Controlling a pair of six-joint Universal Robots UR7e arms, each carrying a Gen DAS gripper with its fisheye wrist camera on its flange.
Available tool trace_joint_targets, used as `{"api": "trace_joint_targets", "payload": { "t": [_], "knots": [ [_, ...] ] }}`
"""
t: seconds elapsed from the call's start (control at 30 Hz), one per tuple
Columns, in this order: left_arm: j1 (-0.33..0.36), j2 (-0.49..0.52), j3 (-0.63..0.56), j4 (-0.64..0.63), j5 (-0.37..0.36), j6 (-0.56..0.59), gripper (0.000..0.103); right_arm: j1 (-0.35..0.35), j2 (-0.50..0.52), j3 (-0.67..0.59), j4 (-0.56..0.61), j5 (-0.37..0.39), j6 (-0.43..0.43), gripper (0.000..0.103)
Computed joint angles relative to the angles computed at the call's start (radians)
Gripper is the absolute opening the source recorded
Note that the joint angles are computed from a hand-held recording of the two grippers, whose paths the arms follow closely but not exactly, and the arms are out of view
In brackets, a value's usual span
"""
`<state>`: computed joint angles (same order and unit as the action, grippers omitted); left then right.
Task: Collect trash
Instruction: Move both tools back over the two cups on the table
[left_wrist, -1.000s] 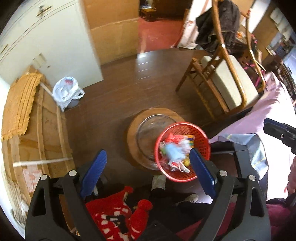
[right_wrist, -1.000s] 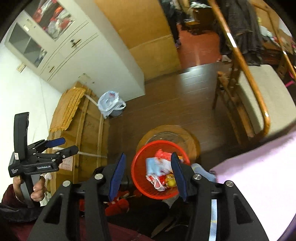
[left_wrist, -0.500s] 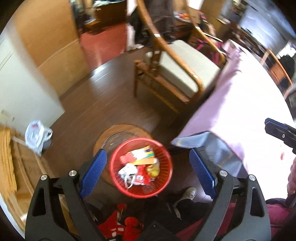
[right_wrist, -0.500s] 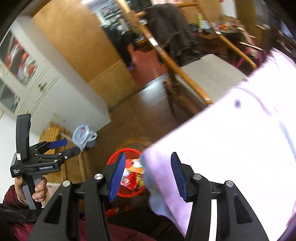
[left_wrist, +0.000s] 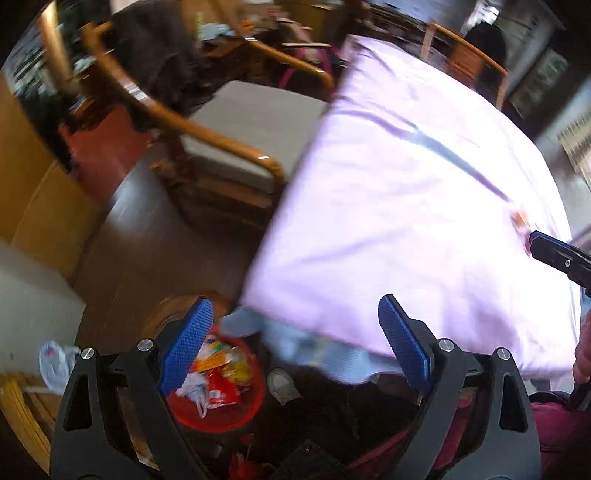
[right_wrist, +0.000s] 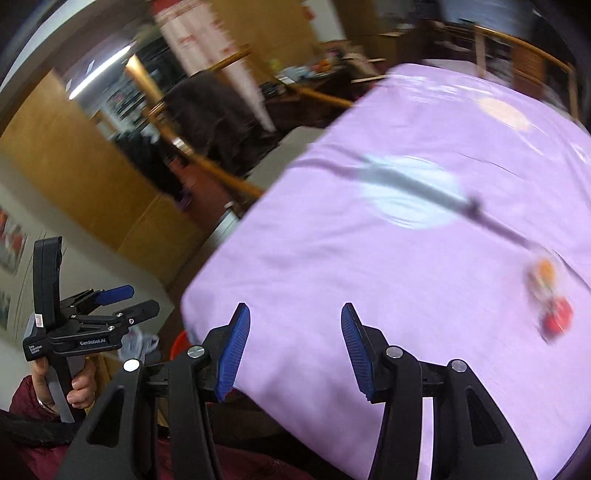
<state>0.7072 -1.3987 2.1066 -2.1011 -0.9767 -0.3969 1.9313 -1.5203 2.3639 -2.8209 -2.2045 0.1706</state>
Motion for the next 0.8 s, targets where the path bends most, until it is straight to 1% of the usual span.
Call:
{"api": "trace_joint_targets", "payload": {
  "t": [0.07, 0.17, 0.23, 0.27, 0.37, 0.4, 0.47, 0.6, 0.63, 0.77, 0.8],
  "knots": [
    [-0.020, 0.048, -0.009, -0.025, -0.022, 0.027, 0.088, -0.014, -0.052, 0.027, 0.004, -0.013, 0.018, 0.051],
    [-0.048, 0.112, -0.022, -0.059, -0.047, 0.058, 0.088, -0.051, -0.174, 0.083, 0.014, -0.032, 0.037, 0.051],
    [-0.066, 0.152, -0.033, -0.078, -0.062, 0.078, 0.088, -0.072, -0.228, 0.107, 0.017, -0.037, 0.037, 0.051],
    [-0.072, 0.168, -0.037, -0.088, -0.068, 0.089, 0.088, -0.086, -0.271, 0.124, 0.022, -0.041, 0.037, 0.051],
    [-0.100, 0.233, -0.060, -0.117, -0.085, 0.109, 0.088, -0.117, -0.331, 0.145, 0.024, -0.042, 0.032, 0.051],
    [-0.108, 0.253, -0.068, -0.125, -0.092, 0.116, 0.088, -0.136, -0.373, 0.158, 0.031, -0.040, 0.023, 0.051],
    [-0.124, 0.289, -0.083, -0.139, -0.103, 0.122, 0.088, -0.146, -0.407, 0.165, 0.040, -0.044, 0.022, 0.051],
    [-0.159, 0.364, -0.115, -0.158, -0.121, 0.131, 0.088, -0.213, -0.534, 0.187, 0.074, -0.036, -0.022, 0.053],
    [-0.170, 0.380, -0.122, -0.160, -0.121, 0.128, 0.088, -0.229, -0.567, 0.191, 0.082, -0.038, -0.036, 0.055],
    [-0.214, 0.457, -0.158, -0.181, -0.120, 0.125, 0.088, -0.349, -0.728, 0.203, 0.123, 0.007, -0.139, 0.057],
    [-0.227, 0.478, -0.170, -0.183, -0.116, 0.121, 0.088, -0.365, -0.748, 0.204, 0.131, 0.012, -0.153, 0.057]
  ]
}}
